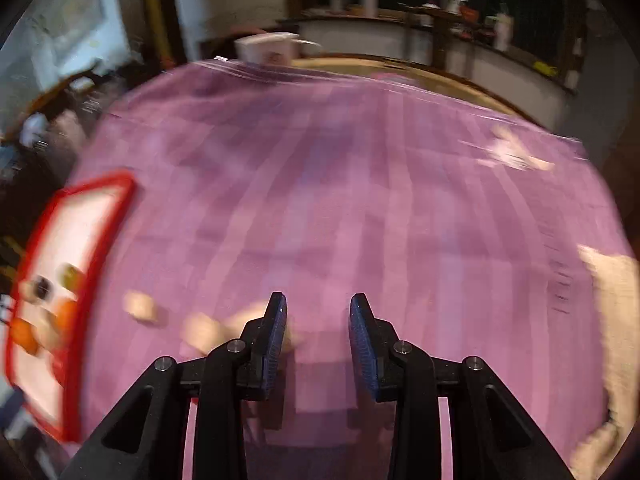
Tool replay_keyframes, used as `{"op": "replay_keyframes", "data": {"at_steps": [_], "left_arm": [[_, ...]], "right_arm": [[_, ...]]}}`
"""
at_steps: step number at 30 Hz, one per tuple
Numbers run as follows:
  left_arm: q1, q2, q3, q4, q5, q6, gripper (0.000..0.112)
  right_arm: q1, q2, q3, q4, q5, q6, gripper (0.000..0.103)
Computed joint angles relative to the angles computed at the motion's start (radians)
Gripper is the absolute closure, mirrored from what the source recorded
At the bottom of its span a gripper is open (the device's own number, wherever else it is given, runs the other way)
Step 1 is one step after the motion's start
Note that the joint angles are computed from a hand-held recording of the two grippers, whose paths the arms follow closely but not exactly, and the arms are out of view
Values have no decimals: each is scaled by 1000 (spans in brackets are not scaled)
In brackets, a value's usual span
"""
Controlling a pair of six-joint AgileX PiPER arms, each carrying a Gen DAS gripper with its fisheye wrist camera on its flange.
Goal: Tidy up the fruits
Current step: 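Grasp the cream loofah block with the right tool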
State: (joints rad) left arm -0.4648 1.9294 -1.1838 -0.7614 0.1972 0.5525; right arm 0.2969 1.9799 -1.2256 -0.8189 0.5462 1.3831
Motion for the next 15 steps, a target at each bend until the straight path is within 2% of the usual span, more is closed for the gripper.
{"op": "replay_keyframes", "data": {"at_steps": [1, 3, 6, 8, 9, 12, 15], "left_arm": [[0, 4, -5, -1, 3, 1, 46], [-1, 11, -11, -19, 6, 14, 46], [-10, 25, -26, 2, 15, -9, 46], [-23, 33, -36, 53, 22, -58, 46], [-27, 34, -37, 66, 23, -69, 46], [-48, 30, -36, 125, 15, -116, 46], [-60, 26, -32, 148, 14, -124, 46]], "right_arm": [[-11, -28, 46, -19, -1, 33, 67], [-50, -100, 161, -59, -66, 112, 67], [-116, -202, 316, -187, -280, 260, 67], [-132, -225, 358, -300, -399, 345, 67], [-133, -222, 357, -316, -424, 349, 67], [-93, -189, 329, -414, -433, 397, 67], [-39, -136, 281, -276, -372, 225, 67]]}}
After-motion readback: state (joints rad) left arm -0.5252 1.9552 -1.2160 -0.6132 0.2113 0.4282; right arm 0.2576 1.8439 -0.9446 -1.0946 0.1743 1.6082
